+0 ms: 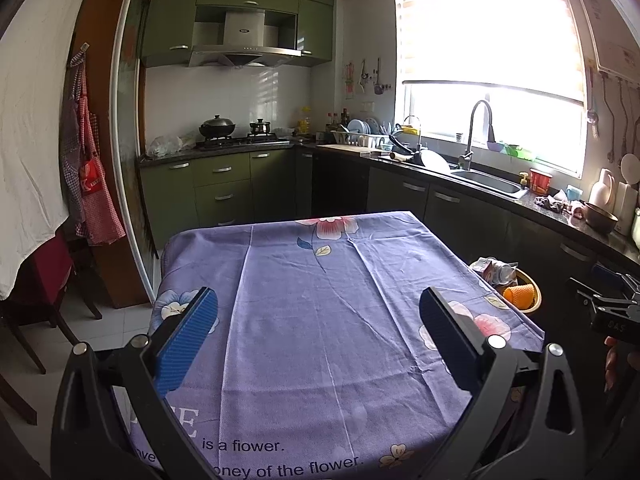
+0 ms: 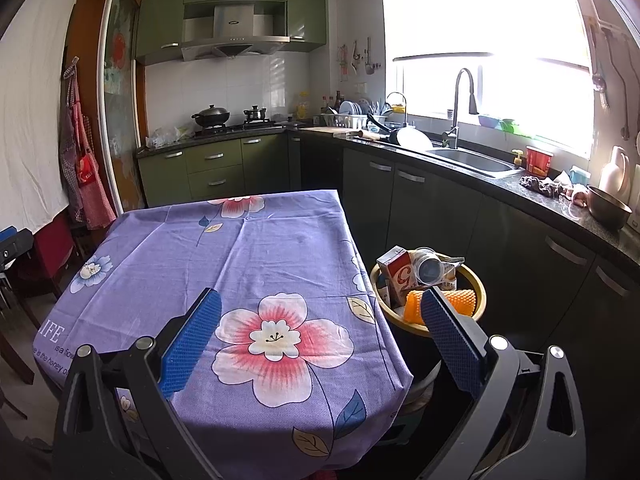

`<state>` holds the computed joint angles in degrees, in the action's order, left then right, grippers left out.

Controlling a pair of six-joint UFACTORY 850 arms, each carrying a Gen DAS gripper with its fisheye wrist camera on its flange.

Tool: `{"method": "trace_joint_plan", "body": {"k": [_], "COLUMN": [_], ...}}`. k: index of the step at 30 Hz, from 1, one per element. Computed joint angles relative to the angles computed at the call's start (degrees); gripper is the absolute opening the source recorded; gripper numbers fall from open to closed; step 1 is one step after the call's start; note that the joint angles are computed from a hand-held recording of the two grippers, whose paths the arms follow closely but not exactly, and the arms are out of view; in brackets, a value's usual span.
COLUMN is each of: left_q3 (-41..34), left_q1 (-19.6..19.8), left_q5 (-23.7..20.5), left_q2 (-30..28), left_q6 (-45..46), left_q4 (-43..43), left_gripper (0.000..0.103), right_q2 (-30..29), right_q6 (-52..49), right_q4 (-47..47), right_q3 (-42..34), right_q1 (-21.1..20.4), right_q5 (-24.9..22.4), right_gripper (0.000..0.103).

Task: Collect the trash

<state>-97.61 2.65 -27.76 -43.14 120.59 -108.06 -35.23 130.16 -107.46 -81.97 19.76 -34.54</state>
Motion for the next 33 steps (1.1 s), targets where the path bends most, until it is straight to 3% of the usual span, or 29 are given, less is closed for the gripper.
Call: {"method": "trace_joint_plan", "body": {"k": [33], "left_q3": [-1.09], "left_q1": [-0.06], "left_q5": [0.2], "left_q2": [-0.91], "left_q6": [-2.07], "left_q4": [2.77], "left_gripper": [0.096], "right_q2": [0.1], "right_q6": [0.65], "right_q4": [-0.72], "right_q3": [0.29], "right_q1": [-0.16], "right_q5": [0.28], "right_gripper": [0.098]}}
